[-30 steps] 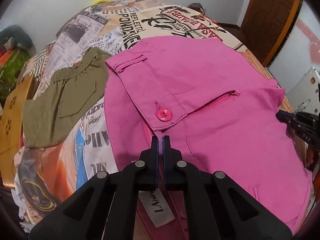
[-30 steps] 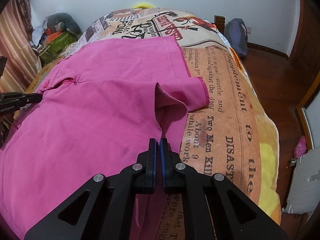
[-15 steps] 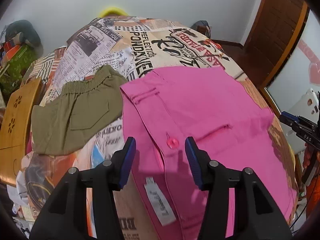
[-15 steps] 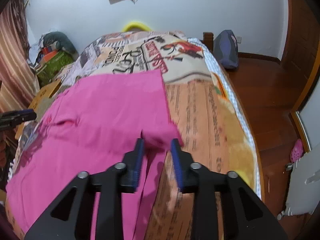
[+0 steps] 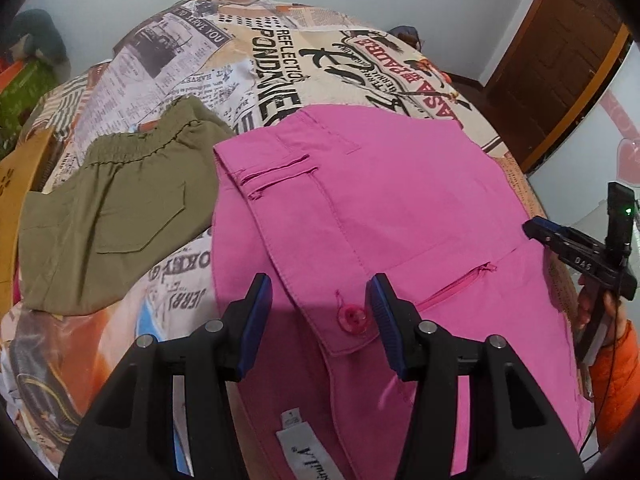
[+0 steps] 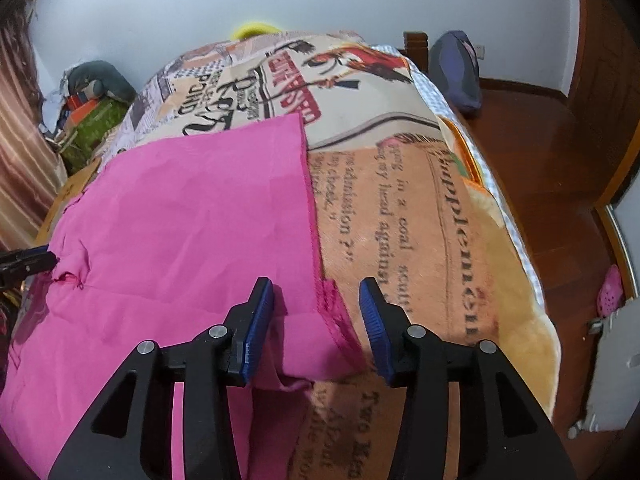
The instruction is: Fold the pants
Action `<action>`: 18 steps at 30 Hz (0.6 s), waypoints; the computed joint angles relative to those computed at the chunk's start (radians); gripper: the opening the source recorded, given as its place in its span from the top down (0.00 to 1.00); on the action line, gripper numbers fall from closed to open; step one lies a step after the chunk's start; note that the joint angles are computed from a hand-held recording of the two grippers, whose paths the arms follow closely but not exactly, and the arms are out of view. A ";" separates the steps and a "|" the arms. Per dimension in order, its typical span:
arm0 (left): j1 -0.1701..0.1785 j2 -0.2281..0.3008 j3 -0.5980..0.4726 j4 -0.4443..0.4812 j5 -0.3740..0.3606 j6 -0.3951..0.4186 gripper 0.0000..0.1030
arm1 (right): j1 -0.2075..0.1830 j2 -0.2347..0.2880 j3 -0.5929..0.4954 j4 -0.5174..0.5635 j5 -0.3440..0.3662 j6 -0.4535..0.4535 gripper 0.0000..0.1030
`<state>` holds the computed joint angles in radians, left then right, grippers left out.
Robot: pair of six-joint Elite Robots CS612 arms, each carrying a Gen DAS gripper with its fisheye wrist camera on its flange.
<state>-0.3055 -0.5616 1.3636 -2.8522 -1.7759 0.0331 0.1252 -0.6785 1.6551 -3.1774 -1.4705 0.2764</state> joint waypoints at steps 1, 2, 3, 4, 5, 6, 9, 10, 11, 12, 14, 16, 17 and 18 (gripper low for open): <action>0.000 0.001 -0.002 0.002 -0.008 0.001 0.51 | 0.001 0.001 -0.004 0.002 0.008 -0.009 0.60; -0.001 0.002 -0.005 0.006 -0.013 0.003 0.51 | 0.002 0.003 -0.008 0.005 0.011 -0.016 0.62; -0.002 0.003 -0.006 0.007 -0.011 0.006 0.51 | 0.005 0.004 -0.012 0.011 0.005 -0.028 0.67; -0.006 0.002 -0.005 0.004 0.000 0.012 0.51 | 0.009 0.006 -0.018 0.020 -0.008 -0.041 0.71; -0.009 0.002 -0.003 -0.002 0.010 0.017 0.53 | 0.016 0.008 -0.024 0.033 -0.035 -0.063 0.81; -0.012 0.001 -0.002 -0.006 0.018 0.022 0.63 | 0.016 0.009 -0.026 0.036 -0.041 -0.074 0.85; -0.023 -0.003 0.003 -0.011 0.063 0.036 0.83 | 0.019 0.009 -0.026 0.036 -0.050 -0.097 0.89; -0.029 -0.006 0.009 -0.026 0.095 0.042 0.89 | 0.022 0.010 -0.028 0.039 -0.064 -0.113 0.90; -0.034 -0.009 0.016 -0.042 0.126 0.049 0.94 | 0.027 0.011 -0.029 0.039 -0.083 -0.133 0.91; -0.035 -0.010 0.019 -0.052 0.133 0.055 0.94 | 0.030 0.012 -0.030 0.043 -0.093 -0.143 0.91; -0.038 -0.015 0.034 -0.097 0.169 0.061 0.94 | 0.033 0.012 -0.034 0.051 -0.106 -0.158 0.91; -0.042 -0.014 0.040 -0.124 0.219 0.080 0.95 | 0.032 0.012 -0.034 0.055 -0.104 -0.161 0.91; -0.042 -0.013 0.038 -0.120 0.227 0.082 0.95 | 0.030 0.012 -0.033 0.054 -0.099 -0.157 0.91; -0.035 -0.010 0.029 -0.097 0.208 0.079 0.95 | 0.030 0.013 -0.034 0.056 -0.098 -0.154 0.91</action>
